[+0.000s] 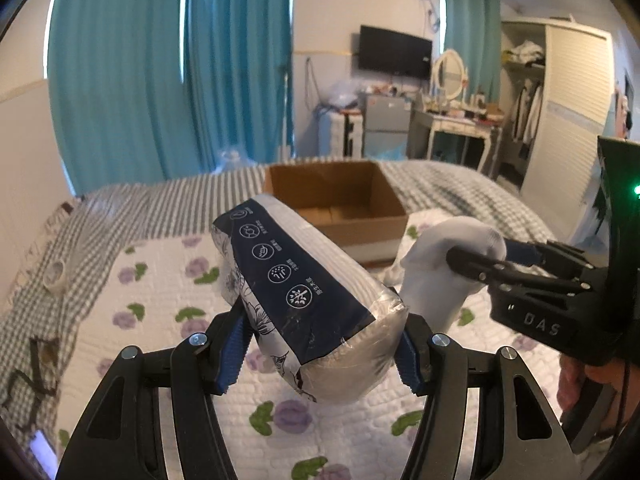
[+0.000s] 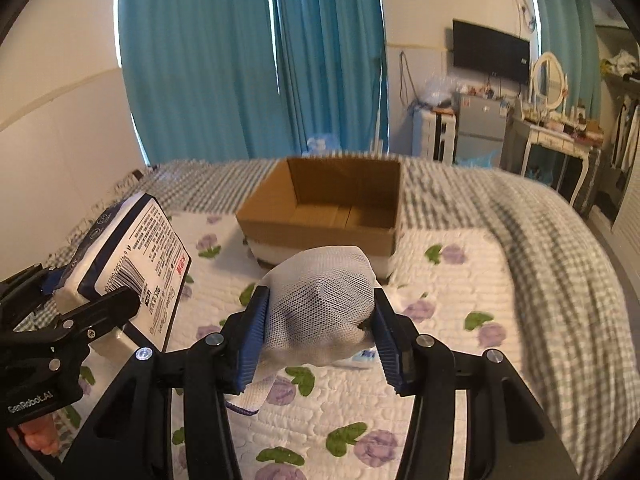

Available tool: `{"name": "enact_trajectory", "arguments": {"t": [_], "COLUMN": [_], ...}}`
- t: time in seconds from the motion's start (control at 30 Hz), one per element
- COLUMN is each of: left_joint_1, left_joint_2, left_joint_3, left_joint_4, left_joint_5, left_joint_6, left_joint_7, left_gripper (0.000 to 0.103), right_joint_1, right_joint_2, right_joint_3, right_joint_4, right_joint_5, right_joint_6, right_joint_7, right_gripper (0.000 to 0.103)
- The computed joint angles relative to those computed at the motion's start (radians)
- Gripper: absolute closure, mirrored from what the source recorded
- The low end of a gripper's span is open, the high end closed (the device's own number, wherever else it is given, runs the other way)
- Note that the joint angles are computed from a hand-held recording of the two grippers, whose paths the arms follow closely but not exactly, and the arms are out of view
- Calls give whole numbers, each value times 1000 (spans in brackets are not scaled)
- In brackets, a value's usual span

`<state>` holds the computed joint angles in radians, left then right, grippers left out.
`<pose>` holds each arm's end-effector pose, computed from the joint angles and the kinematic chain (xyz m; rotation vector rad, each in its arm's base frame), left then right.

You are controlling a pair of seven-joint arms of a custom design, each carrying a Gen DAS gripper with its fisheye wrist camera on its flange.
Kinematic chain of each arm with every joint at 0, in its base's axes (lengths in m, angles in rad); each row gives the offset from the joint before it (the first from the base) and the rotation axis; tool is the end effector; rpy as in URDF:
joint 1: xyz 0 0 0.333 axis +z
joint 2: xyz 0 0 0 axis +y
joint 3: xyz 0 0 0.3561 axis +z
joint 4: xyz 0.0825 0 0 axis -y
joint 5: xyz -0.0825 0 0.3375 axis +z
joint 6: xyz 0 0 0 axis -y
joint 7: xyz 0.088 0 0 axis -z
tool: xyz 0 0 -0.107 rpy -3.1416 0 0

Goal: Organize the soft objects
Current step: 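Carry the package and sock into the cardboard box and open both tools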

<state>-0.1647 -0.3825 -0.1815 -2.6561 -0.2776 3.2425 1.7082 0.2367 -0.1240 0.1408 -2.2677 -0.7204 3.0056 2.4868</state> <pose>0.3739 -0.1162 0.5471 -1.4924 1.8539 -0.9978 0.4414 0.2303 0.5634 -1.7563 1.5237 -0.6413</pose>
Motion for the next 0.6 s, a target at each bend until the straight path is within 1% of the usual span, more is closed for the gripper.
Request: {"name": "enact_trajectory", "arguments": {"t": [0.1, 0.13, 0.17, 0.23, 0.27, 0.4, 0.43, 0.53, 0.57, 0.6], "left_joint_1": [-6, 8, 56, 133, 146, 148, 160, 184, 176, 132], "left_joint_2": [-3, 1, 9, 16, 29, 115, 138, 229, 261, 300], "left_joint_3": [7, -5, -45, -109, -118, -110, -120, -140, -132, -93], "left_joint_4": [32, 45, 65, 86, 104, 206, 231, 326, 359, 398], "left_joint_5": [5, 10, 27, 56, 67, 93, 102, 136, 144, 119], "left_joint_6": [-16, -19, -19, -13, -10, -18, -20, -28, -32, -38], "left_joint_7": [6, 6, 1, -11, -12, -8, -13, -35, -39, -16], "left_gripper": [42, 42, 42, 42, 42, 42, 42, 42, 42, 42], "right_joint_1": [-9, -13, -18, -24, -23, -13, -14, -5, -1, 4], "right_joint_2": [-25, -28, -29, -19, -13, 48, 78, 154, 181, 210], "right_joint_3": [-2, -4, -5, -12, -16, -37, -40, -62, -72, -80], "right_joint_4": [19, 27, 41, 82, 100, 215, 268, 379, 413, 448], "right_joint_5": [-7, -5, -6, 3, 13, 68, 61, 79, 92, 106], "right_joint_6": [-8, -10, -13, -20, -22, -51, -70, -82, -83, -86], "right_joint_7": [-12, -20, -28, -54, -70, -160, -176, -230, -245, -260], "right_gripper": [53, 53, 53, 53, 53, 53, 53, 53, 53, 53]}}
